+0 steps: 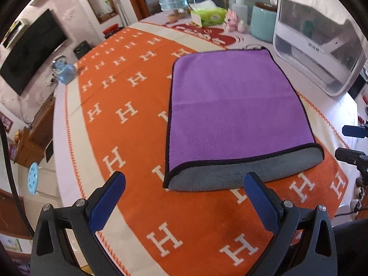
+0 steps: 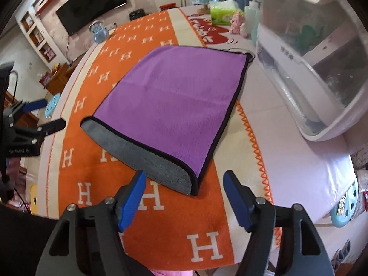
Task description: Fold towel
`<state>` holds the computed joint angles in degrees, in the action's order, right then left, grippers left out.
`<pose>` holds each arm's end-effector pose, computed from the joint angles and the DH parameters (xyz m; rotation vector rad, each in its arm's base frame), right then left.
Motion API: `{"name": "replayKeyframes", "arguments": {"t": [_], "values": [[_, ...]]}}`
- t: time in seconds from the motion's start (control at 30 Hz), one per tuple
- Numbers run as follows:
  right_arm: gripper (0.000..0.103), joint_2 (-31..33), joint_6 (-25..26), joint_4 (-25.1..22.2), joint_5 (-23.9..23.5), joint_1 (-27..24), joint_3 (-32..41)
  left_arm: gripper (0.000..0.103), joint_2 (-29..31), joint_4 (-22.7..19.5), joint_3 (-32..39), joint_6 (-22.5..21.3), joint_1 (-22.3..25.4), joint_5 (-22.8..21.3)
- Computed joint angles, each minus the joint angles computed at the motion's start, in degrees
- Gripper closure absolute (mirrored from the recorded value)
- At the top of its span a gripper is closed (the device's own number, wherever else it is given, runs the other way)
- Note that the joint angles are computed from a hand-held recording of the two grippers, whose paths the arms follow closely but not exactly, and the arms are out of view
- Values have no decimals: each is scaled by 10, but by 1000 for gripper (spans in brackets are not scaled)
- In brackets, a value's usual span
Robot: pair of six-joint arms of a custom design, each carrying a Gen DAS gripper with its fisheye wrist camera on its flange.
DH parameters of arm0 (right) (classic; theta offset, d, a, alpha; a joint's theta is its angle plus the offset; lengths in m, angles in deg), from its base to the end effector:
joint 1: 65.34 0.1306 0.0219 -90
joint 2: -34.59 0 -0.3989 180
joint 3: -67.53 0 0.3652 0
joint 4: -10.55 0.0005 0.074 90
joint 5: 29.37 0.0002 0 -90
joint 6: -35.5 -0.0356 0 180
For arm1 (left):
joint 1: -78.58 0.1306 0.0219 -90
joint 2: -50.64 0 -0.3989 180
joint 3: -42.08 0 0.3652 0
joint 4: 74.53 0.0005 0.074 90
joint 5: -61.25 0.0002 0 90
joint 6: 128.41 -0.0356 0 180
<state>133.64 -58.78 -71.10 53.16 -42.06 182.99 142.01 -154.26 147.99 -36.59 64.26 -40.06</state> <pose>0.4398 0.1937 0.5284 -0.4901 2.6914 0.3164 0.4187 -0.1002 0.5221 0.2338 2.6711 0.1800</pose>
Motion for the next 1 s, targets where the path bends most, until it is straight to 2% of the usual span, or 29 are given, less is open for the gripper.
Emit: {"name": "replayKeyframes", "arguments": {"t": [0.3,0.5,0.7,0.77,0.87,0.97,1.0], "values": [[44,5,61,43,-17,-2,-44,2,32,36,-25,-50,36,55],[58,15,82,38,-26,-3,-51,8,50,47,-41,-71,53,88],[75,23,82,32,-37,-7,-49,25,62,39,-46,-71,66,115],[84,25,81,30,-36,-7,-48,37,67,31,-44,-71,68,124],[88,26,79,30,-37,-9,-47,49,67,30,-46,-71,71,144],[92,26,80,28,-42,-11,-45,56,67,33,-45,-70,71,141],[92,26,81,28,-43,-11,-44,61,68,31,-44,-69,72,143]]}}
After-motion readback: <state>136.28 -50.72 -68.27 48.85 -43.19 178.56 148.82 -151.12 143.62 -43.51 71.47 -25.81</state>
